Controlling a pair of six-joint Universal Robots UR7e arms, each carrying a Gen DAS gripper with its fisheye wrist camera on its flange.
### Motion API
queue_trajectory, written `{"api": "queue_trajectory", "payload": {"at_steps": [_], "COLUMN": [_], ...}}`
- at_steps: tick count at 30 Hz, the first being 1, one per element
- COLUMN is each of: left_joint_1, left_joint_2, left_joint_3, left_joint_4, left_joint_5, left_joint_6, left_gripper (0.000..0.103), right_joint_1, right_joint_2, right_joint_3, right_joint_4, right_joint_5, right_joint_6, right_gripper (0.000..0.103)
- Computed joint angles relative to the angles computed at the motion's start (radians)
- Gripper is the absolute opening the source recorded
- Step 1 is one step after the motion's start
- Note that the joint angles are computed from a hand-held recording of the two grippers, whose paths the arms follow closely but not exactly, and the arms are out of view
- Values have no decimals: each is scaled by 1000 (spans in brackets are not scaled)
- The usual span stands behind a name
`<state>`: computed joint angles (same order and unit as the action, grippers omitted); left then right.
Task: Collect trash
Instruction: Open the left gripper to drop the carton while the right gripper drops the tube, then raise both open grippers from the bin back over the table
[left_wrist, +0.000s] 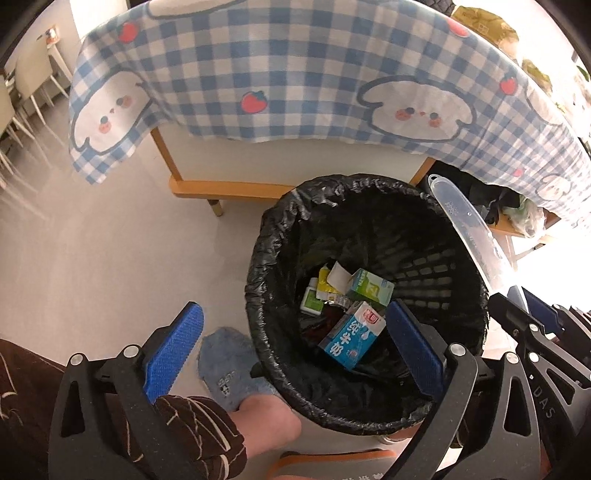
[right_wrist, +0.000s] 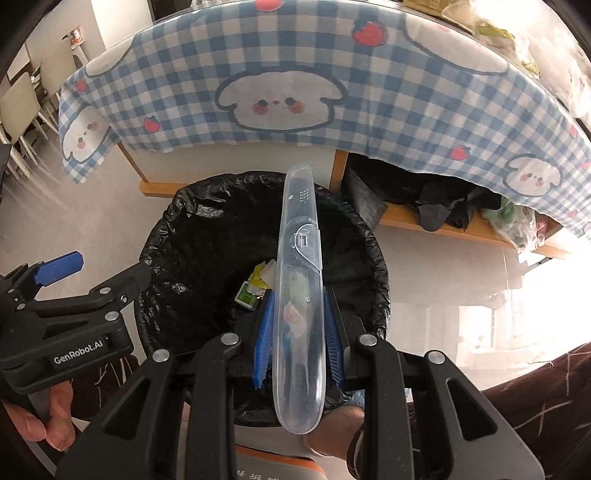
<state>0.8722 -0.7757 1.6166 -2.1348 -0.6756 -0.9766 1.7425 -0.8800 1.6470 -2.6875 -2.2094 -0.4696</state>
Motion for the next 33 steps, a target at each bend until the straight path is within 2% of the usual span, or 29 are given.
{"api": "queue_trajectory", "payload": {"at_steps": [4,5,6,10,13,14,16,20,25,27,33], "left_joint_1": [4,6,7,7,4,2,0,-10,-22,-26,-46], "left_joint_2": [-8,-8,-7,2,8,9,7,1,-4,-8,-2], "left_joint_3": [3,1,1,-12,-18,-19,-20,-25,-45,-52,-104], "left_joint_4": [12,14,12,20,25,25,22,24,37,33,60], "left_joint_5": [0,-2,-5,-10,-8,-9,-14,-20,-34,-42,-26], "left_joint_6": [-15,-19,-18,-13,-2,-1,3,7,19,23,36], "left_gripper": [97,97,97,97,97,97,97,97,97,97,97], "right_joint_1": [4,3,3,5,5,5,6,14,27,33,46], "right_joint_2": [17,18,19,19,12,10,1,-13,-30,-38,-36], "right_joint_3": [-9,-11,-13,-8,-10,-12,-13,-23,-47,-55,-99], "right_joint_4": [-26,-28,-27,-66,-74,-73,-82,-99,-76,-84,-133], "right_joint_5": [-29,-32,-33,-38,-36,-35,-30,-30,-35,-26,-40], "right_joint_6": [3,5,8,-15,-1,8,23,35,23,15,-31], "right_gripper": [26,29,37,47,61,69,72,86,89,94,95]}}
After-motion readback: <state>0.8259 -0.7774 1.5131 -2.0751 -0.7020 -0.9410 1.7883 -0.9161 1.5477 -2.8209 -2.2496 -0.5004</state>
